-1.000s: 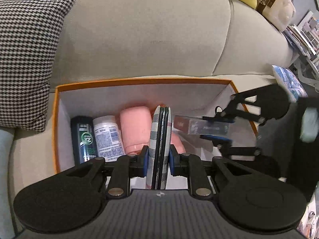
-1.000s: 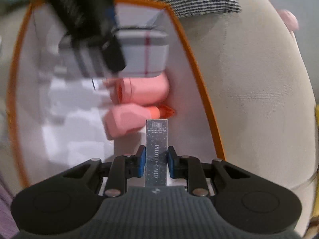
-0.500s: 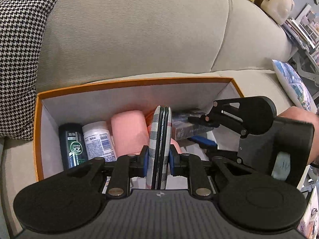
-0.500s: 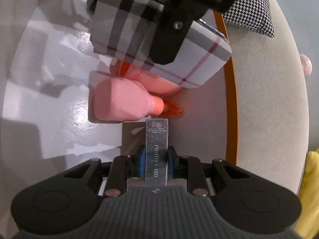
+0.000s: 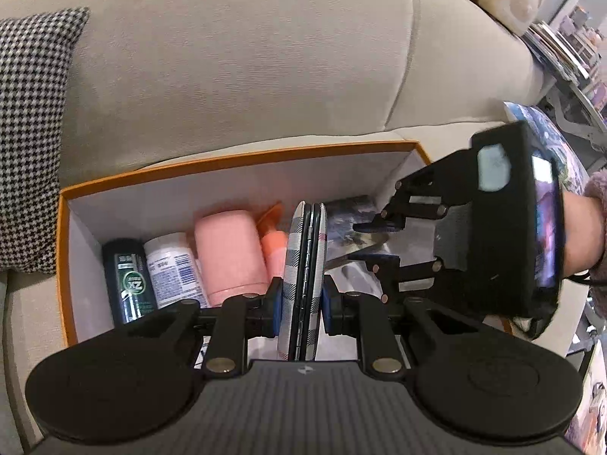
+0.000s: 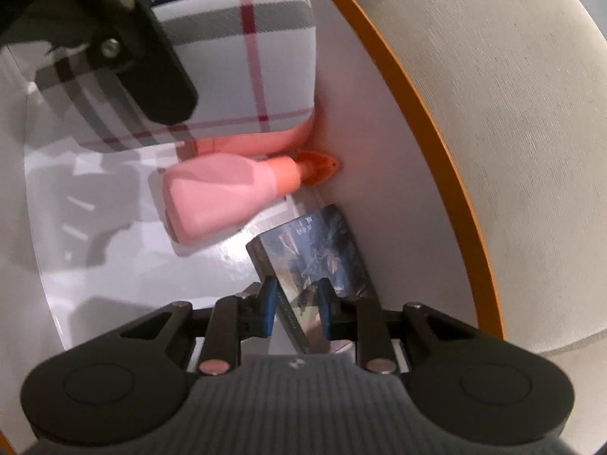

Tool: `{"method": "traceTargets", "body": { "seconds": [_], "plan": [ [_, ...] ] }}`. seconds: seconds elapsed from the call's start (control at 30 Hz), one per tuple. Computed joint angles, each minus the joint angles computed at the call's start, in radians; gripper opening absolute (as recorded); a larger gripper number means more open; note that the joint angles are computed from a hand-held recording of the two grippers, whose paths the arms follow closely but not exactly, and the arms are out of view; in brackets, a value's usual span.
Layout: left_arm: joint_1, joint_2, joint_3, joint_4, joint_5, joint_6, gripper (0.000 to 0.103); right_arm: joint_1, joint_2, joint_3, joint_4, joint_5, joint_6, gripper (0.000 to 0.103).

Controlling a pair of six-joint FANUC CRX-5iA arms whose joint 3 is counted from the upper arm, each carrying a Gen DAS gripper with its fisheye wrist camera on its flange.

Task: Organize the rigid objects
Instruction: 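Open the right tool to release the card box while the left tool releases the plaid case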

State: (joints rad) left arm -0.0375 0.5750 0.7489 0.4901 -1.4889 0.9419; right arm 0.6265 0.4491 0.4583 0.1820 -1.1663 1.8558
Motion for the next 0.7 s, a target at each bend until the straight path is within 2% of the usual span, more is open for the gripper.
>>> {"method": "traceTargets", "body": {
  "seconds": [0.13,0.27,0.43,0.57,0.7],
  "plan": [
    [-0.018,-0.017,-0.019,-0.003,0.000,-0.045,0.022,-0.012,-0.063,-0.022,-0.040,0.043,-0.081,0.022],
    [-0.059,-0.038,-0.044,-0.039,0.009,-0.157,0.022,-0.036,-0.141,-0.052,-0.082,0.076,-0.133,0.021],
    [-0.113,-0.003,0.008,-0.083,-0.048,-0.244,0.022,-0.037,-0.219,-0.142,0.002,0.154,-0.208,0.022],
    [-0.161,0.003,0.017,-0.149,-0.037,-0.340,0.022,-0.041,-0.244,-0.180,0.045,0.176,-0.250,0.028],
    [-0.195,-0.043,-0.071,-0.205,0.034,-0.484,0.022,-0.043,-0.247,-0.211,0.060,0.183,-0.266,0.028]
  ]
}}
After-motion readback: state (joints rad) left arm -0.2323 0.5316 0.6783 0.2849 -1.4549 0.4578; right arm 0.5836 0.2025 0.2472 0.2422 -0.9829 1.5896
